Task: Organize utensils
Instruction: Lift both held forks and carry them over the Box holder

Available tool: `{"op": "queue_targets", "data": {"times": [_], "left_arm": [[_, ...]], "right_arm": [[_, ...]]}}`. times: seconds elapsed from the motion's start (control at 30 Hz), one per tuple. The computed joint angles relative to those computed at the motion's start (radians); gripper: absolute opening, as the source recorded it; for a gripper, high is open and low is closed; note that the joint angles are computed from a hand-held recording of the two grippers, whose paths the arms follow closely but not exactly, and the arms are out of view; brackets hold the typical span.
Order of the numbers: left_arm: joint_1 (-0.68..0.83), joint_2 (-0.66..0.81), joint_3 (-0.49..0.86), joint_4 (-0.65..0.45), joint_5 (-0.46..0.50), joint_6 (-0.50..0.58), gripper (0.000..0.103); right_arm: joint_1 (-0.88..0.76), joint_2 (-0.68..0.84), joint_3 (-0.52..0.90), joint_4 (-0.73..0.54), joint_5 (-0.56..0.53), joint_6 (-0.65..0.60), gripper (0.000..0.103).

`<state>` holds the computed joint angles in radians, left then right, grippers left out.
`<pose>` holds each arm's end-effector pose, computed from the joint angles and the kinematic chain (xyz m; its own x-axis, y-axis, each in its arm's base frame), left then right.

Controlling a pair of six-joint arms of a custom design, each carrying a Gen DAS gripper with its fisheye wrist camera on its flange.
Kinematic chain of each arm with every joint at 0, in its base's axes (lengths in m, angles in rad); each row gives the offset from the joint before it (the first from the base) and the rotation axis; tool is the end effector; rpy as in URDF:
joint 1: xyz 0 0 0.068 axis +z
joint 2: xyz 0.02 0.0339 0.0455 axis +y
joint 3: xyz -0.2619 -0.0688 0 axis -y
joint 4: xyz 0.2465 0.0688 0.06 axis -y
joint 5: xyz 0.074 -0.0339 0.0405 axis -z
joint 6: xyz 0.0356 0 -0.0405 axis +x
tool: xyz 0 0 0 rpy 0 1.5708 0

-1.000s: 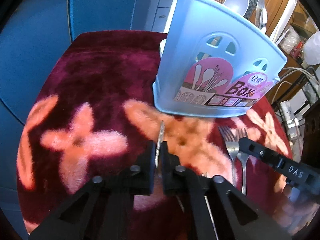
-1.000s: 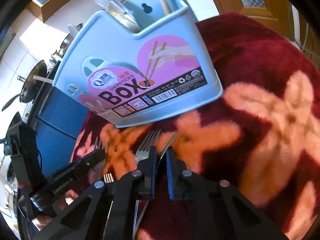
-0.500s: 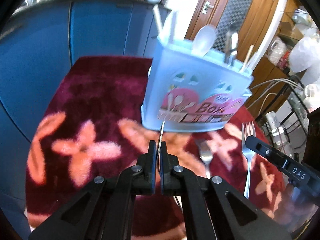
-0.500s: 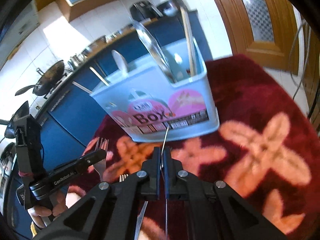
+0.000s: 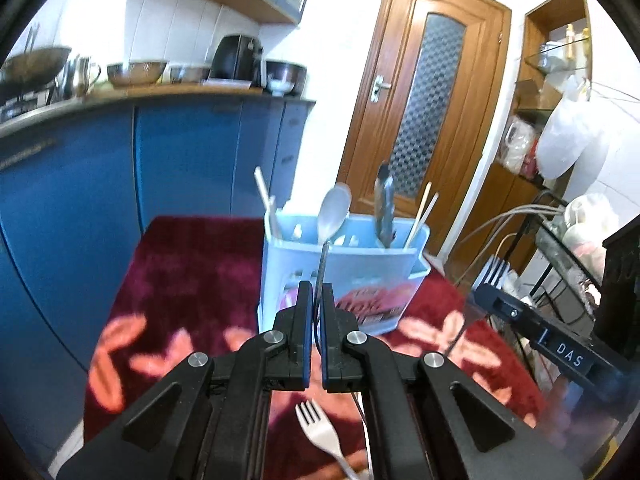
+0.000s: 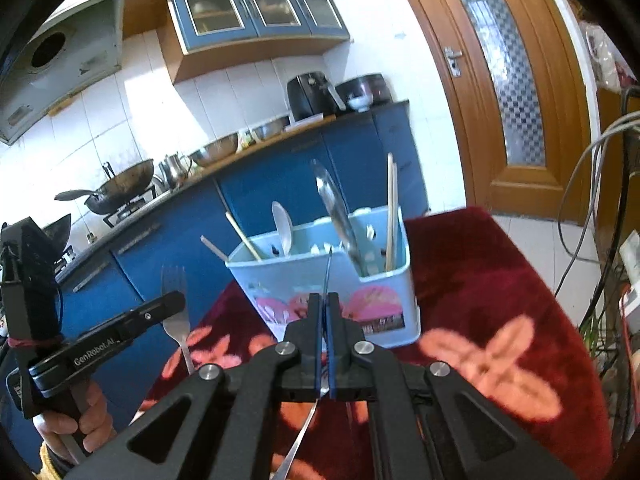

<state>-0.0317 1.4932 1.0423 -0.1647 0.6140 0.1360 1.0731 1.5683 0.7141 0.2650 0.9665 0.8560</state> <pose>0.3311 -0.0310 0.2617 -0.5046 0.1269 -0.8540 0.5697 0.7921 -0.2189 0.1713 0.2539 0.1766 -0.3043 0.3388 -0.8903 0.0872 0.9406 0.3282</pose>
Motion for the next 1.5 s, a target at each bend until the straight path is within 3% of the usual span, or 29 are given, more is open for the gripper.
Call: {"op": "queue_targets", "data": {"times": [0.27, 0.67, 0.8, 1.1, 1.5], "left_arm": [[-0.027, -0.018, 0.086, 0.029, -0.078, -0.049, 0.001], [-0.066, 0.096, 0.372, 0.003, -0.193, -0.131, 0.001], [-0.094, 0.155, 0.478, 0.016, -0.271, -0.14, 0.001], [-0.174, 0.319, 0.652, 0.028, -0.44, -0.085, 0.001], [-0.21, 0.472, 0.649, 0.093, -0.483, -0.065, 0.001]], "right_arm": [[-0.003, -0.064, 0.012, -0.042, 0.043, -0.053, 0.003], [-0.053, -0.166, 0.053, -0.076, 0.047, -0.192, 0.003], [-0.096, -0.179, 0.085, -0.066, 0.028, -0.263, 0.003], [-0.223, -0.124, 0.151, 0.001, -0.066, -0.378, 0.003], [-0.365, 0.031, 0.181, 0.019, -0.276, -0.321, 0.003]]}}
